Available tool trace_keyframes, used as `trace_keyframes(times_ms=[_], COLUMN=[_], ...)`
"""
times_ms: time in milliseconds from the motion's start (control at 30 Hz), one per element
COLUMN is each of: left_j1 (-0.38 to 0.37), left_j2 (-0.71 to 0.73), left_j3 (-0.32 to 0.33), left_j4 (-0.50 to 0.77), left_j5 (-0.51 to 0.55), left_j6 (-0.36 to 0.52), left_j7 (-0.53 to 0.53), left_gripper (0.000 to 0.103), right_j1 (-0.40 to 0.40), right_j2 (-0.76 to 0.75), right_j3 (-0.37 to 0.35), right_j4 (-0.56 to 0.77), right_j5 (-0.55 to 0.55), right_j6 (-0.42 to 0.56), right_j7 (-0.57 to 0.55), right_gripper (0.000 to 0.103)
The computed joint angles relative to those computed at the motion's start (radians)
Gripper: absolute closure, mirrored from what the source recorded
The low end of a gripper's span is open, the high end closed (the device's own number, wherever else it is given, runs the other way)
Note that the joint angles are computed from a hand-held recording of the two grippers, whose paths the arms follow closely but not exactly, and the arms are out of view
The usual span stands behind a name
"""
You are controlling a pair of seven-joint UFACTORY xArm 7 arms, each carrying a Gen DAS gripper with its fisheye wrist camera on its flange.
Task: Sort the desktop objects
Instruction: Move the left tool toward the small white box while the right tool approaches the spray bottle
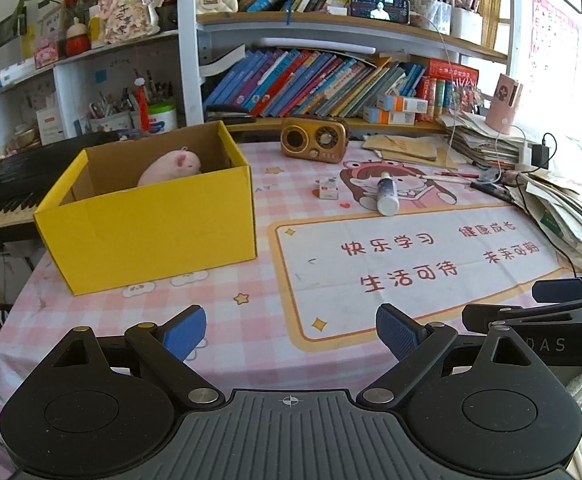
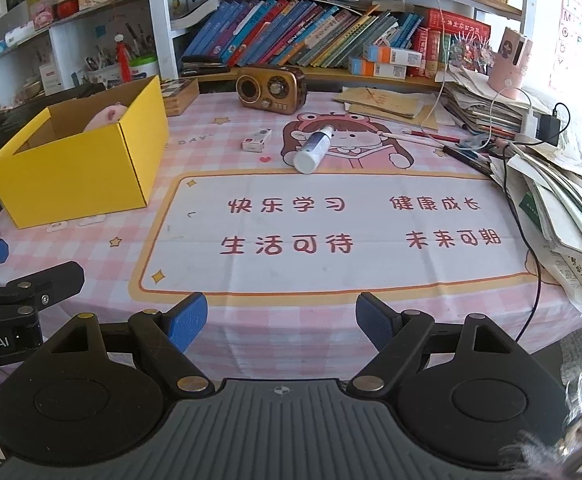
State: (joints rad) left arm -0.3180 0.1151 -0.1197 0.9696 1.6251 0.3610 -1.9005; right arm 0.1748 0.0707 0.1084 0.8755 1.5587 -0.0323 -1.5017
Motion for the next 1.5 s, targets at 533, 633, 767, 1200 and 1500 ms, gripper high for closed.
trace_keyframes(times_ms=[533, 633, 767, 1200, 1500], left_j1=[-0.011, -0.015, -0.022, -0.078, -0.134], left_j2=[0.058, 0.070, 0.093, 0.185, 0.280], left_j3=[0.016, 0.020, 0.026, 0.061, 0.109], left_j4=[0.068, 0.082, 0.109, 0.217, 0.342], left_j5=[-0.020, -0.028, -0.047, -0.152, -0.265], left_j6=[0.010, 0.013, 0.014, 0.030, 0.059], left_j7=[0.027, 0.031, 0.047, 0.142, 0.218], left_gripper=[0.009, 0.009, 0.009, 0.009, 0.009], right_j1=[-0.044, -0.062, -0.086, -0.191, -0.281], right_j2=[0.056, 0.070, 0.087, 0.157, 0.250], right_j3=[0.014, 0.025, 0.038, 0.075, 0.119], right_j4=[0.056, 0.071, 0.087, 0.150, 0.263], right_j5=[-0.108, -0.133, -0.168, -0.365, -0.543], right_j6=[0.025, 0.032, 0.041, 0.090, 0.143], right_j7=[0.076, 0.088, 0.103, 0.249, 0.342], right_gripper=[0.022, 0.022, 0.022, 0.022, 0.022])
